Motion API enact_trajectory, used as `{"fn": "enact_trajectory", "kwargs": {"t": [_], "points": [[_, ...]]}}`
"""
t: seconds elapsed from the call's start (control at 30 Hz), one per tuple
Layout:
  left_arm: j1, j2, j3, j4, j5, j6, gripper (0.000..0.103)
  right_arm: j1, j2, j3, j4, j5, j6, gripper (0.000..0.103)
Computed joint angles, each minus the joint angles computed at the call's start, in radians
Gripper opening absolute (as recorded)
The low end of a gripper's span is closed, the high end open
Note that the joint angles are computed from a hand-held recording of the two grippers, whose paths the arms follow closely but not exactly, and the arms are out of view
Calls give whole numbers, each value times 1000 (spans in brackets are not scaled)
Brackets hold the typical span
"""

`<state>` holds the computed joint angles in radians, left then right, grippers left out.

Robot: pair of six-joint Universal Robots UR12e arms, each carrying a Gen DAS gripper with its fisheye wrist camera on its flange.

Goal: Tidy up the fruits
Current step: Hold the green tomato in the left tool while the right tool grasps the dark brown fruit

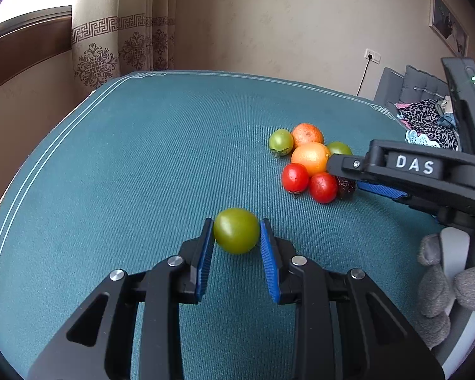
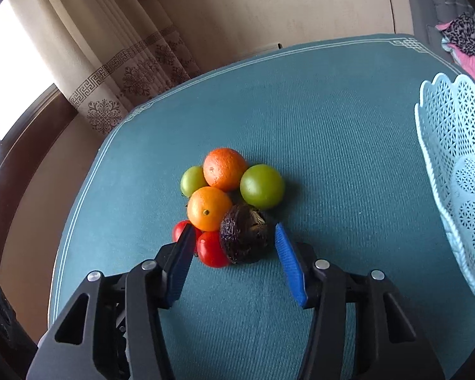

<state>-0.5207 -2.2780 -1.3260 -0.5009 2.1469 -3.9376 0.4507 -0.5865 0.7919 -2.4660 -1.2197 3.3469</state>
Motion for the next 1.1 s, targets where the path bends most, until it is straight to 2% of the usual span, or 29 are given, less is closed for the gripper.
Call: {"fn": "enact_trajectory", "kwargs": {"t": [0.1, 0.17, 0.3, 0.63, 0.77, 1.0, 1.03, 1.07, 1.1], "points": [[1, 1, -1, -1, 0, -5, 30, -5, 12, -8, 0, 31, 20, 51], [2, 0, -1, -2, -2, -4, 30, -10, 17, -9, -6, 67, 32, 44], [1, -1, 1, -1, -2, 6, 30, -15, 11, 4, -15, 87, 31, 36], [3, 0, 0, -1, -4, 3, 30, -10, -69, 138, -95, 1, -26, 32], [2, 0, 1, -1, -3, 4, 30, -16, -97, 192, -135, 3, -26, 29], [-1, -3, 3, 0, 4, 5, 30, -18, -125, 247, -166, 3, -40, 30], [-1, -2, 3, 0, 4, 5, 30, -19, -129, 254, -164, 4, -44, 33], [-1, -2, 3, 0, 4, 5, 30, -18, -131, 258, -161, 2, -45, 43], [-1, -2, 3, 1, 4, 6, 30, -19, -134, 265, -162, 11, -38, 48]]}}
